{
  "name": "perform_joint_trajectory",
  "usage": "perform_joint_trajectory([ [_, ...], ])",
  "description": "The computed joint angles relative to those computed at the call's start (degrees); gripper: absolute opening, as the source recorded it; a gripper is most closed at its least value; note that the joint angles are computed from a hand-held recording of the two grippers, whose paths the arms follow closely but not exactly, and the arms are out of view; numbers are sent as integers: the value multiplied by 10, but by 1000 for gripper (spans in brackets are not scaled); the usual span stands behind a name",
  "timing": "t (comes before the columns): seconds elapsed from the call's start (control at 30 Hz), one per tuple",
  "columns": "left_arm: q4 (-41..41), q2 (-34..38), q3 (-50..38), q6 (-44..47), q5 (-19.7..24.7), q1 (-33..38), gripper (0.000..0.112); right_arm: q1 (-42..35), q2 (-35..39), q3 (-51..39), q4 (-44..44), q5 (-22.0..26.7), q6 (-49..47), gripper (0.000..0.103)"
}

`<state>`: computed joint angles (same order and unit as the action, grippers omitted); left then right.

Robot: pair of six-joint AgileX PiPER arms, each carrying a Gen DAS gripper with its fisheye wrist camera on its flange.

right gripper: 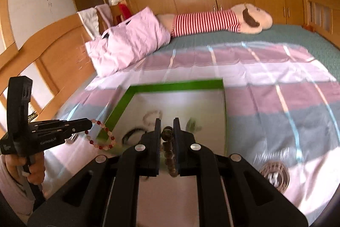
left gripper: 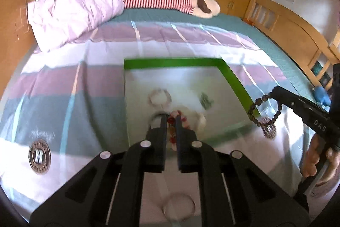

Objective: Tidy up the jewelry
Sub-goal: 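Carry both bracelets over the green box and open both grippers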

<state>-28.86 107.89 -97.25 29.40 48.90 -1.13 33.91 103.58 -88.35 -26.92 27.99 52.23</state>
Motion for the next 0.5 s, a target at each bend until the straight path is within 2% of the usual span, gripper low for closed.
perform_joint_trajectory([
  [0.07,19,48,-63,-38,14,-6,7,-16,27,-24,32,-3,-30,11],
  [0.17,92,124,-163,-105,27,-28,7,-28,60,-51,61,10,-57,11],
  [0.27,144,187,-246,-146,56,-45,8,-27,85,-67,54,35,-55,11],
  [0.33,186,211,-282,-169,73,-58,10,-27,86,-64,55,41,-51,30],
  [0.37,190,204,-270,-166,71,-60,18,-27,75,-47,56,30,-39,51],
  [0.4,189,192,-251,-161,63,-59,23,-28,58,-25,68,9,-36,56],
  [0.47,173,138,-172,-140,31,-52,33,-27,38,-9,134,4,-96,55],
  [0.5,166,120,-148,-129,27,-48,33,-19,26,4,154,9,-118,55],
])
